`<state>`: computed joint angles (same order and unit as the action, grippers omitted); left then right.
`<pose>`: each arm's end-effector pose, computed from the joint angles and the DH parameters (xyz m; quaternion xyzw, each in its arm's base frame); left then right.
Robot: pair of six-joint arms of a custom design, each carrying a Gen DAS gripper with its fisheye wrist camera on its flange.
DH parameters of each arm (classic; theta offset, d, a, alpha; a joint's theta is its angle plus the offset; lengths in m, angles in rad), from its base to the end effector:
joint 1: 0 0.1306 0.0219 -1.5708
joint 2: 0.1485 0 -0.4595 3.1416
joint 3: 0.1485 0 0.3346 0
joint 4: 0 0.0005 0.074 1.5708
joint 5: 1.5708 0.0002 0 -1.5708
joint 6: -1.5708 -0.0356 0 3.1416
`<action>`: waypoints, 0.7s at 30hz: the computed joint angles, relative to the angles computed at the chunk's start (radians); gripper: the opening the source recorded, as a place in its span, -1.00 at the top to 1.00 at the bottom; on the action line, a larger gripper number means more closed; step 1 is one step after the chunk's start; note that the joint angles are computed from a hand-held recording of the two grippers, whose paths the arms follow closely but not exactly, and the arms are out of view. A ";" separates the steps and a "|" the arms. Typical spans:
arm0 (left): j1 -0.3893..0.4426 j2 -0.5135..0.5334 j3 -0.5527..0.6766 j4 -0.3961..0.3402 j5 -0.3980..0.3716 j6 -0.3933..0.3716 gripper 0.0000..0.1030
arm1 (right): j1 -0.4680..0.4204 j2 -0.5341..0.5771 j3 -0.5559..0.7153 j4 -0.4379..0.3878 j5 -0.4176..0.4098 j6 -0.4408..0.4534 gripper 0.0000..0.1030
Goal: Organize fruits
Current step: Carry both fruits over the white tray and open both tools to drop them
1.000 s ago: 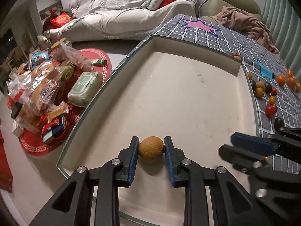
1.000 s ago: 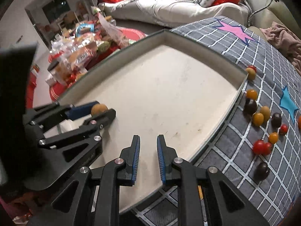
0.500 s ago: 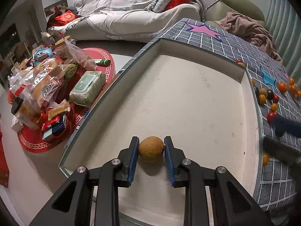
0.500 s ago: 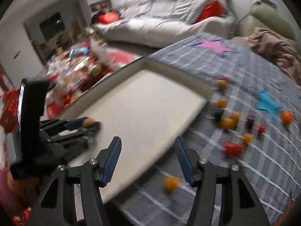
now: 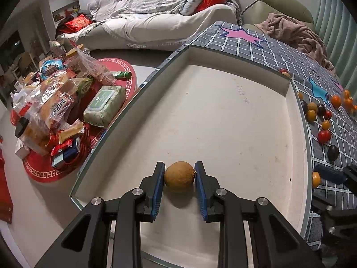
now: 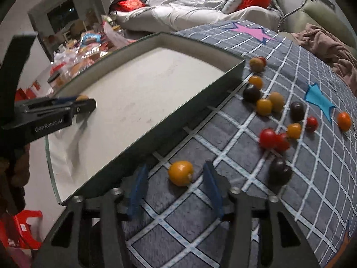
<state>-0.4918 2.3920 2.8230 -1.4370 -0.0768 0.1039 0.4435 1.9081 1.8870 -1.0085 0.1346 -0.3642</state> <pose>0.6739 -0.3585 0.4377 0.1745 0.9438 -0.0465 0.2770 0.5687 0.2643 0.4361 -0.0201 0.9614 0.0452 0.2707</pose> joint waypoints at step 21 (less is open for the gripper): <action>0.015 -0.054 -0.124 0.081 -0.042 -0.029 0.44 | 0.047 0.159 0.344 -0.150 -0.079 0.009 0.55</action>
